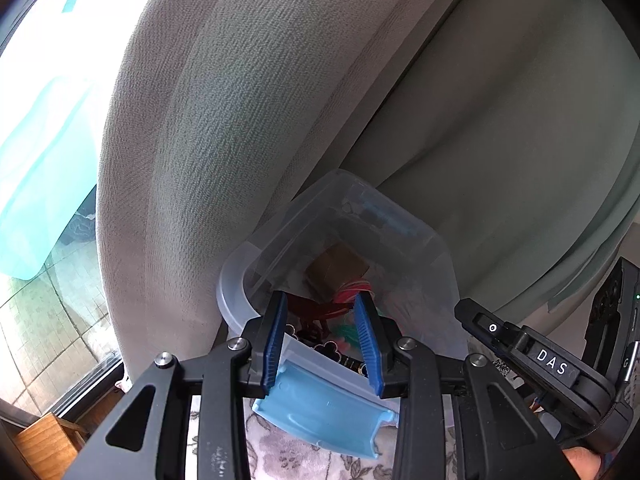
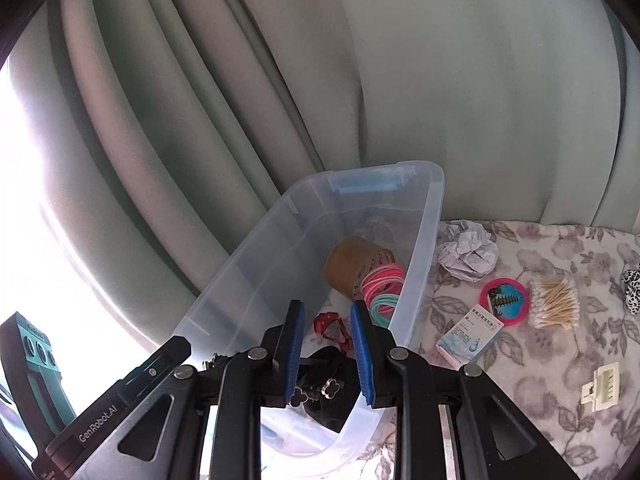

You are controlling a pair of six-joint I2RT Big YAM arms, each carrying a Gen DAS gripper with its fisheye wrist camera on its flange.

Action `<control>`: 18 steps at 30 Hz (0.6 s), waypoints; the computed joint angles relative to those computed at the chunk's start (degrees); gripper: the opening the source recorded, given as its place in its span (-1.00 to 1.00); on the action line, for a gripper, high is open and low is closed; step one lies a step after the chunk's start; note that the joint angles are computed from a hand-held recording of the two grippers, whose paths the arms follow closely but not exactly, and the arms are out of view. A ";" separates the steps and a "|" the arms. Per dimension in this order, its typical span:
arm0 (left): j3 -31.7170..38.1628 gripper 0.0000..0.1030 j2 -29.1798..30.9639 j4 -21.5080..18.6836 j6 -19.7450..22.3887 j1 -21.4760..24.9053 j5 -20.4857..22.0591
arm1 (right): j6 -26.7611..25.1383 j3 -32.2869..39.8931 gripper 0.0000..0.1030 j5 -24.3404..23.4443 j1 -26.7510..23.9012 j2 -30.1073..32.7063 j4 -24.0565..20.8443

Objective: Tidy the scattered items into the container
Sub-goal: 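Lower the headband into the box with the left tool while the right tool releases the bangles there, then withdraw both tools from the box toward the cream claw clip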

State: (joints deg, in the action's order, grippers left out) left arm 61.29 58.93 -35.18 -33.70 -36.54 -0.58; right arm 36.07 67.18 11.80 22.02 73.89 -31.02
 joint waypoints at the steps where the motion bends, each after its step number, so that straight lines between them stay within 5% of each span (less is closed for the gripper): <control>1: -0.03 -0.30 -0.38 -0.33 -0.10 -0.44 -0.22 | 0.02 -0.02 -0.49 -0.07 0.19 -0.09 -0.30; 7: -0.17 -0.28 -2.38 -2.28 -0.96 -3.51 -2.13 | 0.46 -0.66 -0.49 0.22 1.47 -1.16 -1.66; 10: -0.24 -0.12 -3.46 -3.74 -1.04 -4.60 -2.31 | 1.02 -1.26 -0.49 0.58 2.09 -1.93 -2.12; 14: 4.59 -0.10 0.83 -4.93 7.83 11.56 10.01 | 1.70 -2.03 -0.49 0.97 2.90 -3.00 -2.75; 18: 6.84 -0.05 8.57 0.96 7.84 10.60 9.04 | 2.54 -2.83 -0.49 1.51 3.63 -4.29 -3.39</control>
State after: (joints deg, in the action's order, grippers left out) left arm 68.13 67.49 -34.22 -25.86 -25.93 8.46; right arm 38.61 64.34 13.31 25.65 69.59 -34.42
